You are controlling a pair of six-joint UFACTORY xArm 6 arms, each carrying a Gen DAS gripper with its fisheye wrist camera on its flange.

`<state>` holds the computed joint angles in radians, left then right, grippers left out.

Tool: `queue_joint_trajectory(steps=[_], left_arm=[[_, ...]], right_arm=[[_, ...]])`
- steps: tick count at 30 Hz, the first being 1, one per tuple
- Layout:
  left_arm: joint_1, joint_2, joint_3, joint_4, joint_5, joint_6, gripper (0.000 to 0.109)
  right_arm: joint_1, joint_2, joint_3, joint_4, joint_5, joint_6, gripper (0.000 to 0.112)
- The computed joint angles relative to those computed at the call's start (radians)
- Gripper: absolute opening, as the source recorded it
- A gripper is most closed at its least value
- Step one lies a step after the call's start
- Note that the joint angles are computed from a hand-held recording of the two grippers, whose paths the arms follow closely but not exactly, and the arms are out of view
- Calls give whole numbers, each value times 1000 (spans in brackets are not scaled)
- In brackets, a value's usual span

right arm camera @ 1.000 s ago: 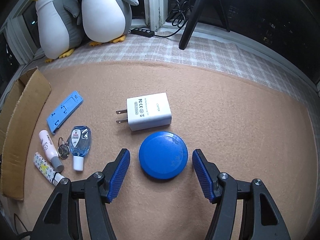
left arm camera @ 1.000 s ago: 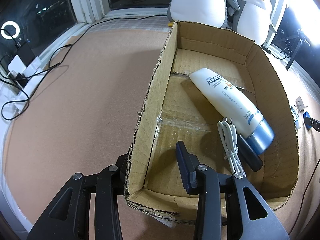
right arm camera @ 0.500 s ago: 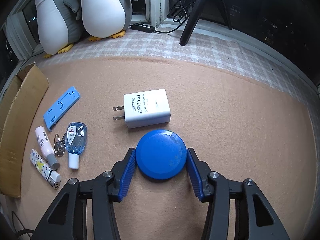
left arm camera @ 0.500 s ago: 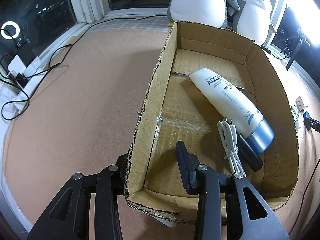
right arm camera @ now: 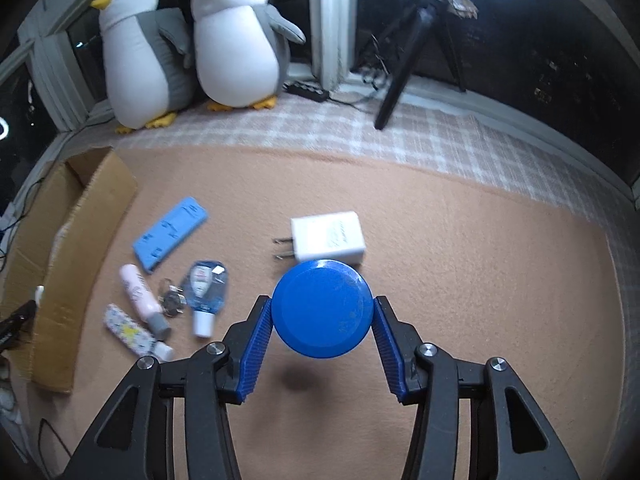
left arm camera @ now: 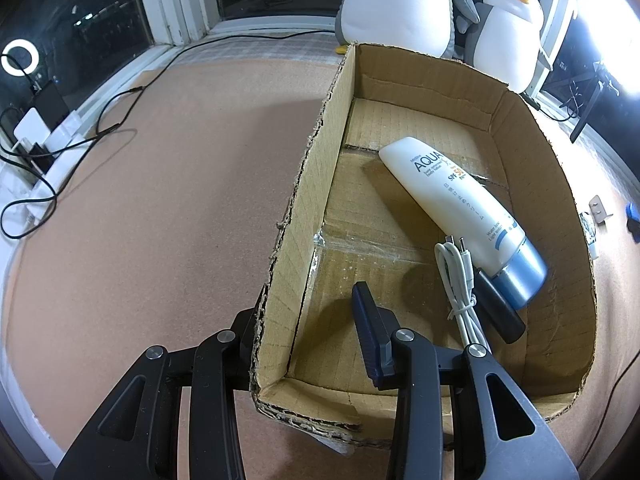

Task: Organize rigid objects
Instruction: 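Carry the blue tin into the box and open the right gripper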

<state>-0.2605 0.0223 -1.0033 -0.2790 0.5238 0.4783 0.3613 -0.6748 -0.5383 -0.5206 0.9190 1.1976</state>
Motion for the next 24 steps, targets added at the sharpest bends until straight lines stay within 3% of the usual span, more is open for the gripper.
queue_joint_trajectory(steps=[11,24], left_arm=[[0,1,2,-17,-3,8,37],[7,3,1,-51,1,34,37]], right_arm=[[85,233,-250,-60,-117,-59,46],[116,547,-511,-5,-235,-185,46]])
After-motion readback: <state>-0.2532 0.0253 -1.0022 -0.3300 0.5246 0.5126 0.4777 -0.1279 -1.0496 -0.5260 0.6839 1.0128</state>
